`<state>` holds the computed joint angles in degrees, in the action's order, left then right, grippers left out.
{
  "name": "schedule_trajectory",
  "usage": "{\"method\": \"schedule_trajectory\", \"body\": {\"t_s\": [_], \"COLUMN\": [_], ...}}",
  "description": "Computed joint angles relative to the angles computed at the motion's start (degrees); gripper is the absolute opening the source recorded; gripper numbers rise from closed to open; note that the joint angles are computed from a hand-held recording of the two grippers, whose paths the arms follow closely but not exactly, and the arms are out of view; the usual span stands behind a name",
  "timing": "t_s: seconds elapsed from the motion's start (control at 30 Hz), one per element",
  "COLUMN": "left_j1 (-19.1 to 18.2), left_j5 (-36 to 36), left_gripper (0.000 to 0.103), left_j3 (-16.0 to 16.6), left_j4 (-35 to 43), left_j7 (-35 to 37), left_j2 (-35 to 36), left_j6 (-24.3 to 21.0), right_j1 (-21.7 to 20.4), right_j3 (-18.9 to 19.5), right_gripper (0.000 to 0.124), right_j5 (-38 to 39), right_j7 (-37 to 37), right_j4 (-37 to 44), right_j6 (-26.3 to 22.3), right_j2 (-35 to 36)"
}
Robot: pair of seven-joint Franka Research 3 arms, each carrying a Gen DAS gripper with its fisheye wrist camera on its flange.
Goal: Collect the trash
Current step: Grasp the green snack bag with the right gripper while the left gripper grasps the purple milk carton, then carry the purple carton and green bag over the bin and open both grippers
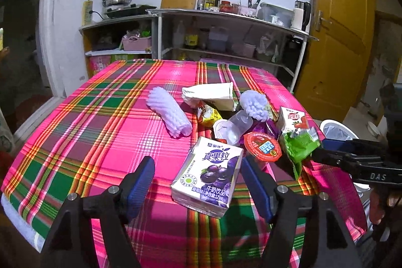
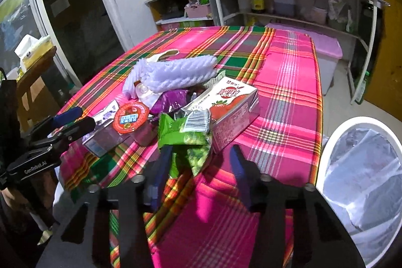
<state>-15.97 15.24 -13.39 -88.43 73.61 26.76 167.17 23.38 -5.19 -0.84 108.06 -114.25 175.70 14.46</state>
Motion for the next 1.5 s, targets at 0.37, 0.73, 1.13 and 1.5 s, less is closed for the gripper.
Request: {"method": "schedule_trajectory", "body": {"t_s": [0.37, 0.73, 1.13, 1.5], "left_j1": [1.1, 0.4, 0.6, 0.7], "left_j5": [-3.8, -4.8, -3.4, -5.6], "left_gripper": [0.071, 0.06, 0.058, 0.057], "left_j3": [-2.4, -1.4, -1.7, -6.1], "left_j4": [3.3, 1.1, -4.8, -4.1], "left_j7": [5.3, 3.5, 0.3, 4.6], "left_j2": [3.0, 1.6, -4.1, -5.0], "left_j6": [-3.3, -2.7, 1.6, 2.5], "right_j1": [-2.5, -0.5, 5.2, 13.6], "right_j3": [3.3, 1.5, -5.5, -21.5], "right_gripper": [0.02, 0.018, 0.018, 0.018], "right_j5": [6.1, 4.8, -4.6, -49.9], "right_j7": [-4.8, -2.5, 7.7, 51.4], "right_j4": [0.6, -2.4, -8.4, -12.8], "right_j6": [-0.3, 1.6, 5.9, 5.8], "right_j2": [0.7, -1.8, -6.9, -13.9]}}
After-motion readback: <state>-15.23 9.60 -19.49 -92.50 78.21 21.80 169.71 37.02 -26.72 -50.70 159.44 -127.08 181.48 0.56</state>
